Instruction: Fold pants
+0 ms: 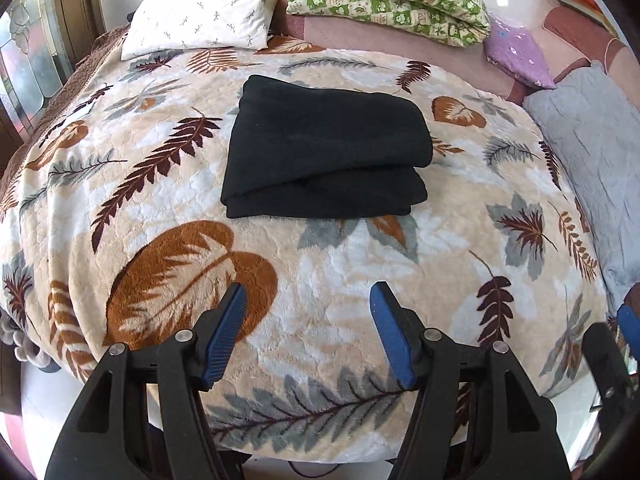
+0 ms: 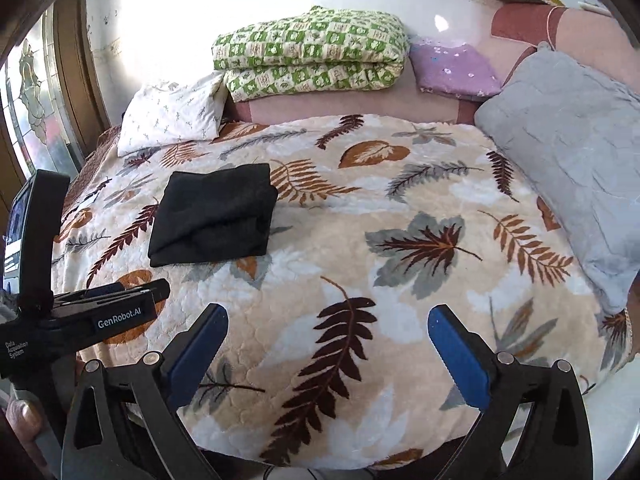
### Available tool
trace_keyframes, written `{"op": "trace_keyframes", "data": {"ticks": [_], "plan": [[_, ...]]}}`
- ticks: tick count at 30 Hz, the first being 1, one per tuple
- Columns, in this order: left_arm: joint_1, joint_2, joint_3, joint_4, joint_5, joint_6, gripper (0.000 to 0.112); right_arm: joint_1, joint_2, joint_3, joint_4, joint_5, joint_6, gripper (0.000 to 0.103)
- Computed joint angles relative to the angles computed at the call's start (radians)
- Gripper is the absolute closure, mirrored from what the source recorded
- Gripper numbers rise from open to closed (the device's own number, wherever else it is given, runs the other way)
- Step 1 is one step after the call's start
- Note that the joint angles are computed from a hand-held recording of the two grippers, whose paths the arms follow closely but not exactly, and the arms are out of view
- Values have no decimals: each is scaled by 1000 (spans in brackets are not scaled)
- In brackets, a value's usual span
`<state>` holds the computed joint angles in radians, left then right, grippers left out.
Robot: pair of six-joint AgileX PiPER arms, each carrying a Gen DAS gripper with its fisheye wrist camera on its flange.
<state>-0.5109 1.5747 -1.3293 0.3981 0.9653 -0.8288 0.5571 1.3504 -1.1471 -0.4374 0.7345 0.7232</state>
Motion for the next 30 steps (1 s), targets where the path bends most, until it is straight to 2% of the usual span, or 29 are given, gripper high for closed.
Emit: {"op": "trace_keyframes", "data": {"ticks": [6,15,20,27,30], "plan": [[-68,-5,23,152,26,-103,49,-19,-32,21,-23,-21,12,2],[-74,-13,57,238,38,-179,49,-28,6,35,8,-57,-17,2],[-29,-33,94,194,-23,-201,49,-30,34,26,25,-55,-42,2],[-12,-54,131,214,-91,-257,49,-38,55,27,6,-64,-26,2],[4,-50,126,172,-109,-212,49,-46,66,24,5,-70,-27,2]]}}
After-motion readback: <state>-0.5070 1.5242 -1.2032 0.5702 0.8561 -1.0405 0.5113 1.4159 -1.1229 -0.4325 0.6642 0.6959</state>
